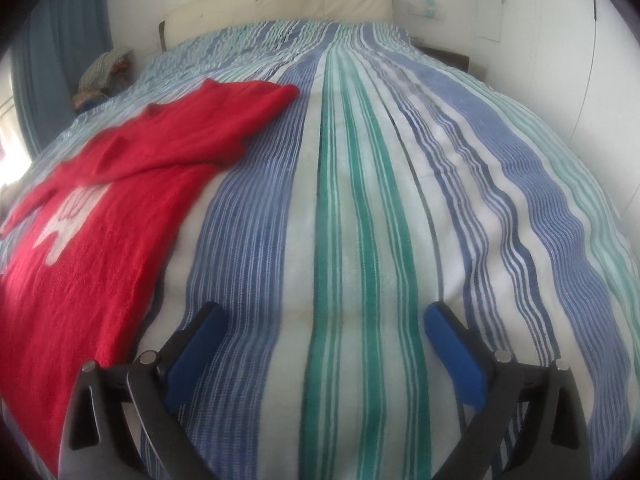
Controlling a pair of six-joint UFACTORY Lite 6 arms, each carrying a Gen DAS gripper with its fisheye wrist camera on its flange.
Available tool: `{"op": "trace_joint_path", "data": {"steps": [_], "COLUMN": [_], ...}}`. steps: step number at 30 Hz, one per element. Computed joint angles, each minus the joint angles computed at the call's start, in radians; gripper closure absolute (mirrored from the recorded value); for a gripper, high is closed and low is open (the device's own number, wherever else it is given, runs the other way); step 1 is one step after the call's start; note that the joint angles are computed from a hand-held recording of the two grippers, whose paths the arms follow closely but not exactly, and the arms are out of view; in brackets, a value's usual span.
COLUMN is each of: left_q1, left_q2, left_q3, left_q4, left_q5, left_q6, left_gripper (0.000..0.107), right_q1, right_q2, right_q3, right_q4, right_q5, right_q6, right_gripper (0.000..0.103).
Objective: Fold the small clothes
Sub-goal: 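Move the left gripper to the other outstretched sleeve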
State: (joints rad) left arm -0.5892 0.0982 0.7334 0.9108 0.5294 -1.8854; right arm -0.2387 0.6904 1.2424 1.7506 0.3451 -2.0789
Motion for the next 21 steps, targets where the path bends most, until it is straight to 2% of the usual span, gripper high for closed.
{"op": "trace_joint_path", "data": {"steps": [3, 7, 10, 13, 16, 18, 20, 21], "left_q1": [0.133, 0.510, 0.816, 1.023, 1.091, 1.088, 1.069, 1.066], "left_q2": [-0.191, -0.343, -0.270, -0.143, -0.050, 0.018, 0.115, 0.150], "left_q3": [-0.047, -0.093, -0.047, 0.037, 0.097, 0.132, 0.185, 0.204], "left_q4": [-0.164, -0.388, -0.569, -0.809, -1.081, -1.225, -1.218, -1.152], "left_q5": [-0.032, -0.141, -0.206, -0.225, -0.241, -0.245, -0.243, -0.244], "left_q6": [0.292, 0.711, 1.025, 1.339, 1.653, 1.815, 1.811, 1.746], "left_gripper": [0.005, 0.005, 0.005, 0.006, 0.012, 0.027, 0.035, 0.044], "right_q1": [0.000, 0.003, 0.005, 0.004, 0.008, 0.012, 0.017, 0.019], "right_q2": [-0.004, -0.004, -0.005, -0.005, -0.003, -0.003, -0.005, -0.005], "right_q3": [-0.009, -0.015, -0.019, -0.019, -0.018, -0.019, -0.020, -0.020], "right_q4": [0.018, 0.048, 0.066, 0.065, 0.081, 0.092, 0.100, 0.105], "right_q5": [0.000, -0.001, -0.003, -0.002, -0.008, -0.014, -0.022, -0.025], "right_q6": [-0.020, -0.051, -0.068, -0.067, -0.084, -0.094, -0.101, -0.105], "right_gripper": [0.003, 0.003, 0.002, 0.002, 0.002, 0.002, 0.002, 0.002]}}
